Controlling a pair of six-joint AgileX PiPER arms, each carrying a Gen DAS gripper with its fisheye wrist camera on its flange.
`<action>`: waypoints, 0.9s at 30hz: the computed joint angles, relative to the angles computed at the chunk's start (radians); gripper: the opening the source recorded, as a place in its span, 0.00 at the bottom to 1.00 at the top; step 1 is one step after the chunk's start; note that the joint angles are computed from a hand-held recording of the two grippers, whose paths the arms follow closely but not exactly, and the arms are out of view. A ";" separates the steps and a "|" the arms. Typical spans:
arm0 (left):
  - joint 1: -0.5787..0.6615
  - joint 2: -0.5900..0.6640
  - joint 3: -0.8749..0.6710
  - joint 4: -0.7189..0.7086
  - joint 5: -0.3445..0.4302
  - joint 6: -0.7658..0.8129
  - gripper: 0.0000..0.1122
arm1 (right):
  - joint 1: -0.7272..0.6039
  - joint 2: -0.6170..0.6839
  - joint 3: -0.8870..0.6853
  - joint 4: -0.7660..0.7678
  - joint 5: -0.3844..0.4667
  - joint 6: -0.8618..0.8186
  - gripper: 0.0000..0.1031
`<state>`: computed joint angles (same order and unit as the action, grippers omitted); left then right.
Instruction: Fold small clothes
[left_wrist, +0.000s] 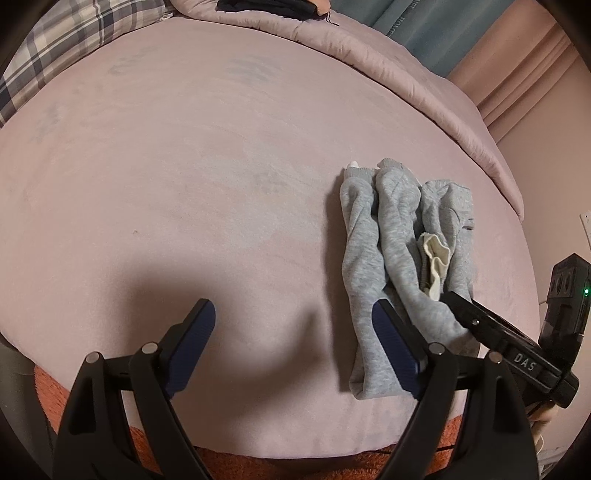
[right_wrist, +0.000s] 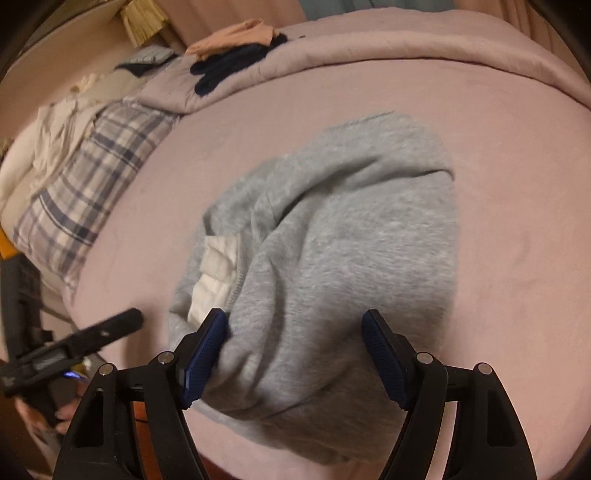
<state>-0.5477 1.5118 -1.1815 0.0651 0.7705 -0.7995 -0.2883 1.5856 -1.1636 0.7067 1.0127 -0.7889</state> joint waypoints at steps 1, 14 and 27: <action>0.000 0.001 -0.002 0.001 0.002 0.001 0.78 | 0.009 -0.008 0.012 -0.001 -0.015 0.005 0.75; -0.016 0.036 -0.042 -0.005 0.018 0.009 0.78 | 0.052 -0.053 0.109 0.014 -0.145 -0.081 0.78; 0.005 0.117 -0.123 -0.161 -0.127 0.153 0.91 | -0.180 -0.034 -0.026 0.103 0.065 -0.146 0.87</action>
<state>-0.5427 1.6290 -1.3050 -0.0963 0.6435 -0.6461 -0.4681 1.5521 -1.1897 0.8099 1.0780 -0.9346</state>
